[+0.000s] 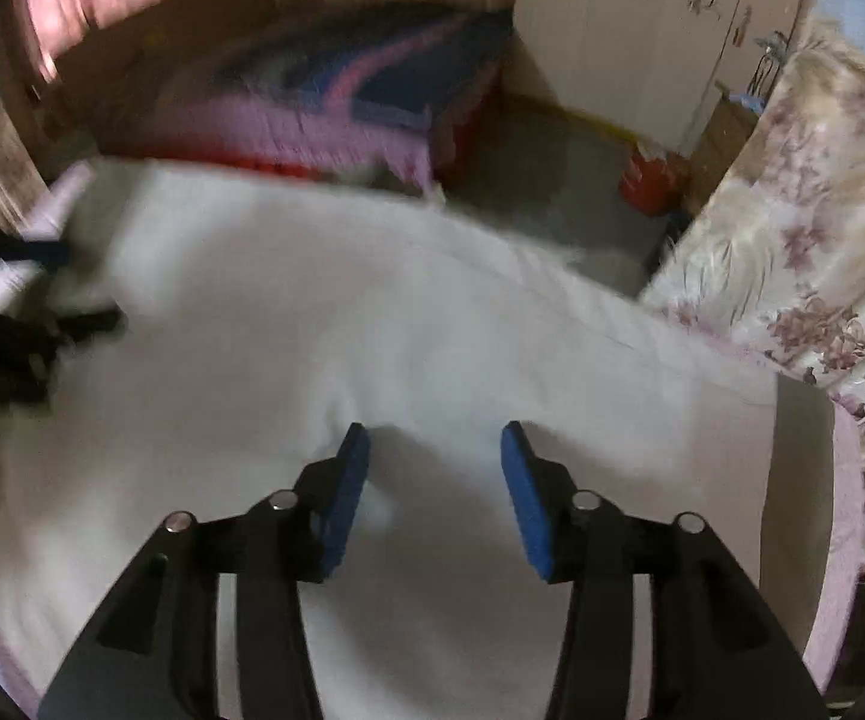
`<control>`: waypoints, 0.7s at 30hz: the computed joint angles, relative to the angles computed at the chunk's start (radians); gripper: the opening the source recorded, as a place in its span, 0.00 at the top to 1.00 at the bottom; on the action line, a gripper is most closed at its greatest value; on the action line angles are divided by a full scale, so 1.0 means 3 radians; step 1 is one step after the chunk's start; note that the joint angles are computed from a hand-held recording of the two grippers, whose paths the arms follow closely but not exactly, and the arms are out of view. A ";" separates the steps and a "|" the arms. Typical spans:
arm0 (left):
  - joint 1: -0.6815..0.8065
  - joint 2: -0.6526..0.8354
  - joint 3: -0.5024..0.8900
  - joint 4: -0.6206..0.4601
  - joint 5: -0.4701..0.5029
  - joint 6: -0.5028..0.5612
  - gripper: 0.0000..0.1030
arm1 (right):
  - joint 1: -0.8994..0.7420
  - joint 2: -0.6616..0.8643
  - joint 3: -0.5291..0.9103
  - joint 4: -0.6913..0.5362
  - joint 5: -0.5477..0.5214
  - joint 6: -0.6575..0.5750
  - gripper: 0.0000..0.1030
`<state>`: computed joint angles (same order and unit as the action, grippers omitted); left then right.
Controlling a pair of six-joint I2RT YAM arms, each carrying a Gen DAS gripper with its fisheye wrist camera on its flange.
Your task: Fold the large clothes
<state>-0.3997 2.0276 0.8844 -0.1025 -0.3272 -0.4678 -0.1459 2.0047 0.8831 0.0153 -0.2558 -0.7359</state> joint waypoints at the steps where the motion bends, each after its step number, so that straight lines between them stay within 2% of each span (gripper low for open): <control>1: 0.0095 0.0099 0.0049 -0.0025 0.0063 0.0077 0.16 | 0.0003 0.0101 0.0121 -0.0082 0.0062 0.0012 0.55; 3: 0.0295 0.0156 -0.0029 0.0092 0.0156 0.0193 0.13 | -0.0072 0.0227 0.0302 -0.0097 0.0210 0.0070 0.55; 4: 0.0387 0.0159 -0.0085 0.0149 0.0181 0.0223 0.05 | -0.0126 0.0258 0.0322 -0.0009 0.0298 0.0052 0.55; 7: 0.0729 0.0092 -0.0384 0.0456 0.0361 0.0354 0.03 | -0.0467 0.0580 0.0794 -0.0189 0.0344 0.0094 0.53; 9: 0.0839 0.0007 -0.0540 0.0541 0.0357 0.0371 0.03 | -0.0769 0.0795 0.1262 -0.0659 0.0053 0.0209 0.69; 10: 0.0847 -0.0052 -0.0612 0.0555 0.0332 0.0345 0.03 | -0.0857 0.0839 0.1371 -0.0780 -0.0029 0.0249 0.88; 12: 0.0784 -0.0203 -0.0734 0.0521 0.0223 0.0257 0.03 | -0.0955 0.0816 0.1353 -0.0764 -0.0059 0.0256 0.93; 13: 0.0722 -0.0299 -0.0790 0.0483 0.0156 0.0193 0.06 | -0.0999 0.0782 0.1301 -0.0751 -0.0115 0.0256 0.92; 15: 0.0533 -0.0638 -0.0957 0.0336 -0.0049 0.0026 0.09 | -0.1097 0.0615 0.1092 -0.0719 -0.0278 0.0212 0.82; 16: 0.0365 -0.0935 -0.1117 0.0276 -0.0167 -0.0084 0.09 | -0.1154 0.0514 0.1005 -0.0769 -0.0427 0.0151 0.68; 17: 0.0225 -0.1221 -0.1267 0.0226 -0.0223 -0.0191 0.09 | -0.1293 0.0294 0.0795 -0.0856 -0.0760 -0.0039 0.59; 19: -0.0045 -0.1710 -0.1487 0.0076 -0.0291 -0.0436 0.07 | -0.1477 -0.0083 0.0368 -0.0784 -0.1084 -0.0313 0.56; 21: -0.0650 -0.2184 -0.1713 -0.0130 -0.0510 -0.0971 0.04 | -0.1728 -0.0564 -0.0226 -0.0736 -0.1374 -0.0779 0.53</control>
